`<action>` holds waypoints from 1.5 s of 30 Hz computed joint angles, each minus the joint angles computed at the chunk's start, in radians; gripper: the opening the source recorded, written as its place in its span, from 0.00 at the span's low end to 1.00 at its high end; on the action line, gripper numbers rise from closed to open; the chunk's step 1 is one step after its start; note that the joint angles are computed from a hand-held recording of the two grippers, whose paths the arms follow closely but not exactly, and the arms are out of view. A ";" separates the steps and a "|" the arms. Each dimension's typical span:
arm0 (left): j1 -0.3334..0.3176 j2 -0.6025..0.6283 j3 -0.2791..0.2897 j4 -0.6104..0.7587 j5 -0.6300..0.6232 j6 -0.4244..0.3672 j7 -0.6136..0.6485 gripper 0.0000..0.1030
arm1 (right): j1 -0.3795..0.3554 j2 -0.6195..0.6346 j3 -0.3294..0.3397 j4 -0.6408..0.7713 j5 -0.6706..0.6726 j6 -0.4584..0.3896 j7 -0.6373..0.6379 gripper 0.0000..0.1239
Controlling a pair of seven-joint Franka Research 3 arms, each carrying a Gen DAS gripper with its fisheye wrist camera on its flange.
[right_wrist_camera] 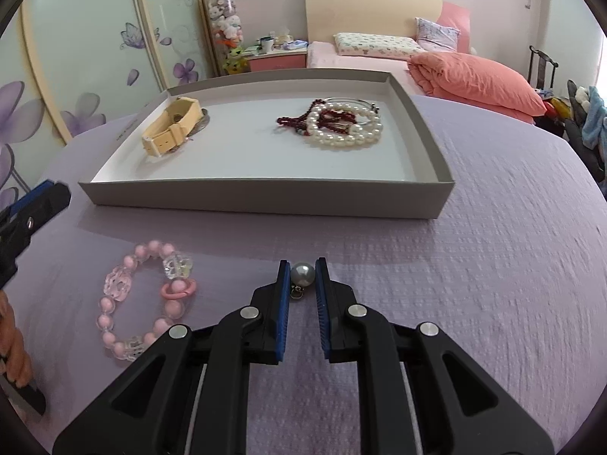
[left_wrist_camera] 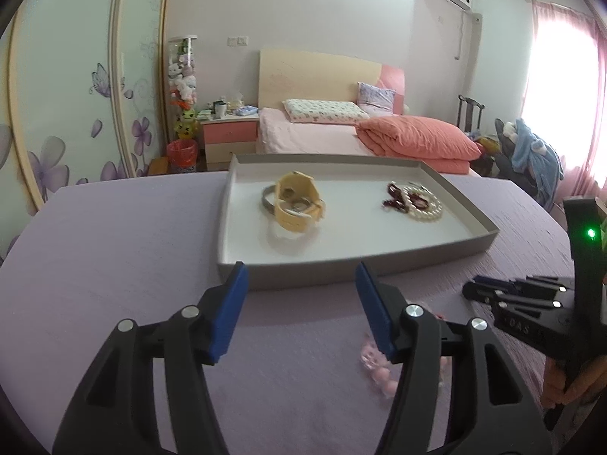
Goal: Organize jewelry
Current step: 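Close the right tool on the small silver bead earring while the left tool approaches the pink bracelet, then lower the left tool over the pink bead bracelet and close on it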
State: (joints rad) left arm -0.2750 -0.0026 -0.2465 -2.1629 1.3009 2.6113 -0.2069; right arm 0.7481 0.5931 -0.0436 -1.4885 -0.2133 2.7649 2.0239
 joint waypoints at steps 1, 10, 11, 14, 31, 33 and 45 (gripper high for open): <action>-0.001 0.004 -0.001 0.002 -0.008 0.006 0.009 0.59 | 0.001 -0.002 -0.003 -0.003 -0.001 0.001 0.005 0.12; -0.029 0.058 0.000 0.040 -0.110 0.034 0.121 0.62 | -0.006 -0.010 -0.009 -0.017 -0.005 0.008 0.034 0.12; -0.031 0.065 0.002 0.045 -0.125 0.038 0.137 0.62 | -0.008 -0.009 -0.007 -0.017 -0.003 0.009 0.033 0.12; -0.042 0.087 0.005 0.062 -0.171 0.033 0.189 0.62 | -0.015 -0.011 0.000 -0.021 0.006 0.016 0.026 0.12; -0.081 0.187 0.037 0.151 -0.435 0.014 0.459 0.42 | -0.022 -0.014 0.005 -0.031 0.043 0.031 0.001 0.12; -0.085 0.190 0.042 0.154 -0.442 0.014 0.466 0.41 | -0.021 -0.014 0.005 -0.031 0.043 0.030 0.001 0.12; -0.103 0.205 0.048 0.182 -0.448 -0.041 0.501 0.20 | -0.019 -0.014 0.002 -0.031 0.041 0.029 0.003 0.12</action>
State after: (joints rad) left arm -0.3785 0.2022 -0.1988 -1.9805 0.8529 2.5703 0.2942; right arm 0.7292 0.5788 -0.0411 -1.5194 -0.1721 2.7943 2.0265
